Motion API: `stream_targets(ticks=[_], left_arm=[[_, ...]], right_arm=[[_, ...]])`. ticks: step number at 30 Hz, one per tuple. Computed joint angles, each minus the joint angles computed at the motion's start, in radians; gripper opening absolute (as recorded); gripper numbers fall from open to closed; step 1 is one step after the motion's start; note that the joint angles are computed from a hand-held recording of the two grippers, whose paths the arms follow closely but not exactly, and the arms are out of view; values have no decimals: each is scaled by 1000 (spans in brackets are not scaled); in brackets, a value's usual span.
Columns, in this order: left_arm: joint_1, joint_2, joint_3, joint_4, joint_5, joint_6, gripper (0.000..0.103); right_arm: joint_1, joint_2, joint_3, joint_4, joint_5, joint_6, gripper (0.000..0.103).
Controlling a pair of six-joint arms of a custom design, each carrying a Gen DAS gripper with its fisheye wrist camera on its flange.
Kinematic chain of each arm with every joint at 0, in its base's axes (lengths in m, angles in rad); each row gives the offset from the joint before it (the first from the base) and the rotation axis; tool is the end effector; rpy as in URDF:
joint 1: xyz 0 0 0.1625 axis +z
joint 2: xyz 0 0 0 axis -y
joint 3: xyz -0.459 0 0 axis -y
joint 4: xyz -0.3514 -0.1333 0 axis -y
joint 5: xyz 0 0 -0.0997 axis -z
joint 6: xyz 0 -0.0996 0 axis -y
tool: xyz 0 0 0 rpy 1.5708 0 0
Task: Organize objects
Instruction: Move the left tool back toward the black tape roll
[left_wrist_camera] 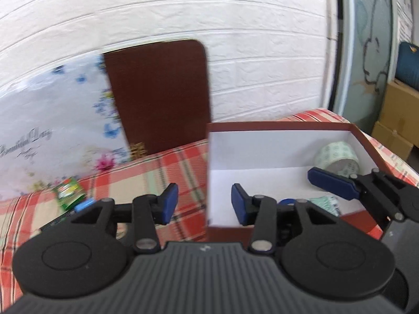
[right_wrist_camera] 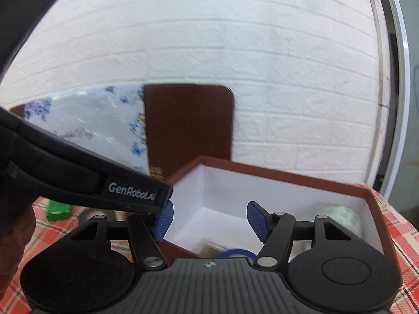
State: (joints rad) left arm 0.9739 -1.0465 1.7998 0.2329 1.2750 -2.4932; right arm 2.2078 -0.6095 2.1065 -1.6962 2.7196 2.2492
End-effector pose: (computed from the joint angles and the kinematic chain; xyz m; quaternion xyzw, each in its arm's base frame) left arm -0.1218 -0.4680 0.1850 0.5179 0.7942 -0.2813 0.1484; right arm 0.3089 -0.3461 -0.0148 0.0647 -0.6748 0.6006 0.4240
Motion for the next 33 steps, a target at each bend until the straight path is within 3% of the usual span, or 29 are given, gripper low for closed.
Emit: stream_targets(ticks=[3, 5, 10, 13, 17, 20, 25, 29, 33], left_arm=[[73, -37, -19, 7, -18, 11, 48], [133, -46, -48, 22, -31, 14, 48], [271, -8, -149, 40, -119, 32, 48], [332, 10, -196, 0, -153, 67, 48], [418, 54, -281, 32, -96, 24, 52], [483, 19, -204, -108, 55, 84, 58], [490, 27, -222, -91, 88, 62, 61], [493, 27, -223, -87, 95, 59, 62], [487, 28, -222, -84, 79, 69, 63]], right_arm=[[13, 36, -76, 97, -41, 27, 63], [16, 68, -136, 212, -73, 88, 64], [-8, 179, -365, 685, -127, 337, 62], [-23, 246, -487, 891, -154, 437, 61], [-55, 290, -574, 951, -151, 429, 66], [-99, 294, -616, 946, -141, 400, 68], [-178, 305, -738, 1059, -163, 375, 82], [-213, 321, -827, 1197, -223, 422, 76], [-189, 322, -788, 1182, -210, 450, 76]])
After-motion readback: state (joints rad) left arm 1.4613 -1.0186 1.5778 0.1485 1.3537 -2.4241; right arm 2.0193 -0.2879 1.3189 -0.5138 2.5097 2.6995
